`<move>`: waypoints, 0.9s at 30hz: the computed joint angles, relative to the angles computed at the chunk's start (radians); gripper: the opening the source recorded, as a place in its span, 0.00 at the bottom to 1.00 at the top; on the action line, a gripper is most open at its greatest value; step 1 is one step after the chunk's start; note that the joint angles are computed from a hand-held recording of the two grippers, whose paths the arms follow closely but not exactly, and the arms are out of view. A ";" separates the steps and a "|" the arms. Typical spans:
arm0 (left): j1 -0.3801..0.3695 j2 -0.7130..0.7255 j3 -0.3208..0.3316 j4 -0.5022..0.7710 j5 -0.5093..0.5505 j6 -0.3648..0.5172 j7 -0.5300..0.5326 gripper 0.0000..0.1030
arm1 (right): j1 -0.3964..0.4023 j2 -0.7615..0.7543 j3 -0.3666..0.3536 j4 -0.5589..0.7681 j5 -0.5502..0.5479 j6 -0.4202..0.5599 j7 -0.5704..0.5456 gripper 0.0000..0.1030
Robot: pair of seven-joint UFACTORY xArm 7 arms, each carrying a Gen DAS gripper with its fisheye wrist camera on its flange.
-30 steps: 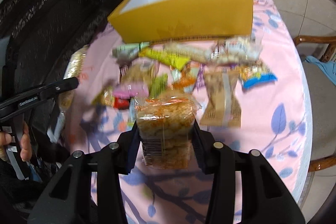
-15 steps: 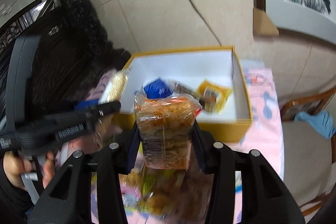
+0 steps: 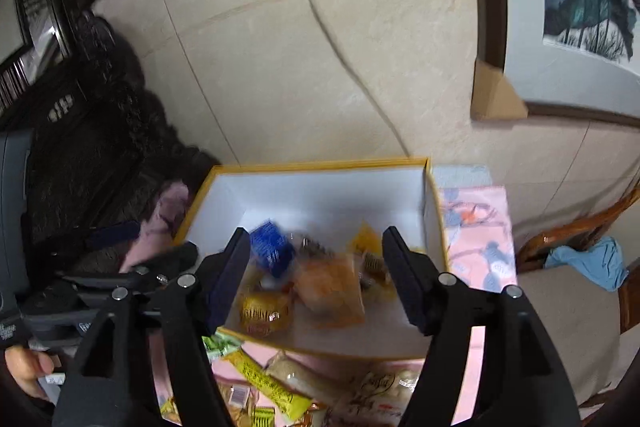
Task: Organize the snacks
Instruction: 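Carry the orange cracker pack into the yellow box while the left releases the grain bar, then grasp the brown paper pastry bag with the right gripper while the left grasps the clear cookie bag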
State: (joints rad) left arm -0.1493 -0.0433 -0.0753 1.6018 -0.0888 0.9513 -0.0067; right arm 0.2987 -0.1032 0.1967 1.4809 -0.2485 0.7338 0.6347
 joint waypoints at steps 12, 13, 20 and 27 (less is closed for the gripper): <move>0.028 -0.352 0.029 -0.431 -0.019 -0.022 0.032 0.93 | 0.036 -0.372 0.010 -0.503 0.268 0.107 -0.055 0.68; 0.031 -0.382 0.033 -0.471 -0.021 -0.016 0.026 0.93 | 0.041 -0.397 0.021 -0.555 0.290 0.122 -0.029 0.68; 0.069 -0.573 0.081 -0.694 -0.002 0.127 0.052 0.93 | 0.080 -0.394 0.063 -0.669 0.339 0.088 0.031 0.68; 0.154 -0.610 0.126 -0.736 0.022 0.179 0.034 0.93 | 0.070 -0.306 0.091 -0.657 0.249 0.079 0.077 0.58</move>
